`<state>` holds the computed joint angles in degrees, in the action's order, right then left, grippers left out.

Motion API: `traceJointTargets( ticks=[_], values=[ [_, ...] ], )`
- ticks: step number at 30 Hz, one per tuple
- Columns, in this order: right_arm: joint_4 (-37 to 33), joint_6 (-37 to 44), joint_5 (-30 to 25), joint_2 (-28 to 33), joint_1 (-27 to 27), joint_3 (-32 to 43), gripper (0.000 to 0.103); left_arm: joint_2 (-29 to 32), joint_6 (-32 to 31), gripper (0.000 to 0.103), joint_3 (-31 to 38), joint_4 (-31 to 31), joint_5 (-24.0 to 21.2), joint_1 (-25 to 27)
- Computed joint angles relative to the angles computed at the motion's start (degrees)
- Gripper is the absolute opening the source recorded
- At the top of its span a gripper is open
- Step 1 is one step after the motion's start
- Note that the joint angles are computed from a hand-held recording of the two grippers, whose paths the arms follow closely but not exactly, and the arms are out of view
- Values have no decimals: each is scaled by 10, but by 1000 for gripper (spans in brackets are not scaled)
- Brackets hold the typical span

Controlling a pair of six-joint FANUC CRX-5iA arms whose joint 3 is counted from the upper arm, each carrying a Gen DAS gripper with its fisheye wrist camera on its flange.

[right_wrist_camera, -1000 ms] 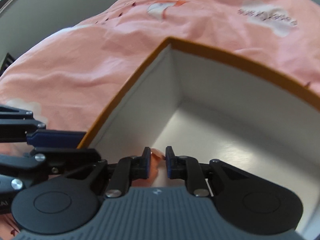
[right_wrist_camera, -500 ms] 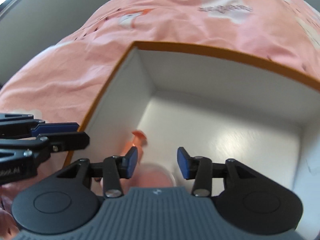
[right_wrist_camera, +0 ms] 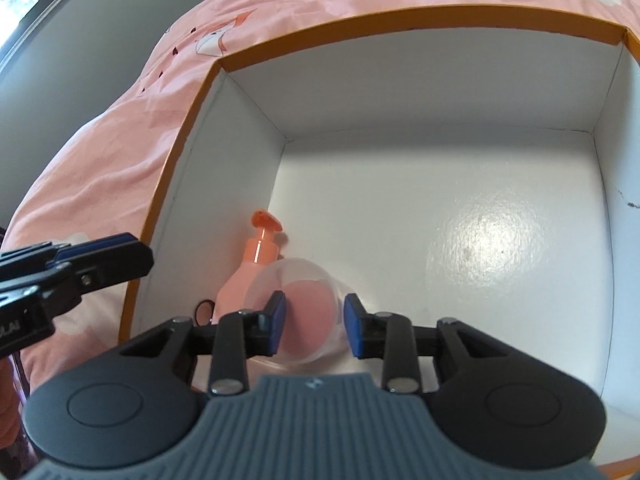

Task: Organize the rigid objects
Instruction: 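Withdraw both tools from the box toward the remaining objects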

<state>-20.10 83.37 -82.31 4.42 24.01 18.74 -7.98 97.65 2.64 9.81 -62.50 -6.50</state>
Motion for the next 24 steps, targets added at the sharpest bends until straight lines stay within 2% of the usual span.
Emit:
traceJointTargets(
  ticks=[3,6,8,10,12,15,18,20,21,22,24],
  values=[
    [17,-5,22,-22,7,-20,32,-15,0,23,-5,-10,14,-9],
    [48,-12,66,-66,20,-53,43,-42,4,23,-17,-37,52,-27],
    [64,-19,108,-107,29,-83,45,-60,1,24,-26,-47,81,-38],
    [59,-35,134,-144,27,-105,58,-77,-13,30,-37,-41,101,-45],
    [38,-54,164,-181,16,-127,59,-91,-35,31,-49,-22,114,-49],
    [42,-70,188,-230,19,-159,59,-101,-72,32,-58,18,92,-43],
    [85,-92,201,-273,52,-197,59,-92,-80,32,-46,28,20,-40],
    [131,-121,192,-289,85,-221,66,-87,-82,33,-49,17,-10,-44],
    [149,-136,181,-291,99,-228,76,-86,-76,36,-51,5,-23,-48],
    [162,-149,172,-290,111,-236,77,-82,-68,42,-53,-6,-35,-51],
    [178,-166,157,-287,125,-249,77,-78,-49,47,-63,-17,-49,-49]
  ],
)
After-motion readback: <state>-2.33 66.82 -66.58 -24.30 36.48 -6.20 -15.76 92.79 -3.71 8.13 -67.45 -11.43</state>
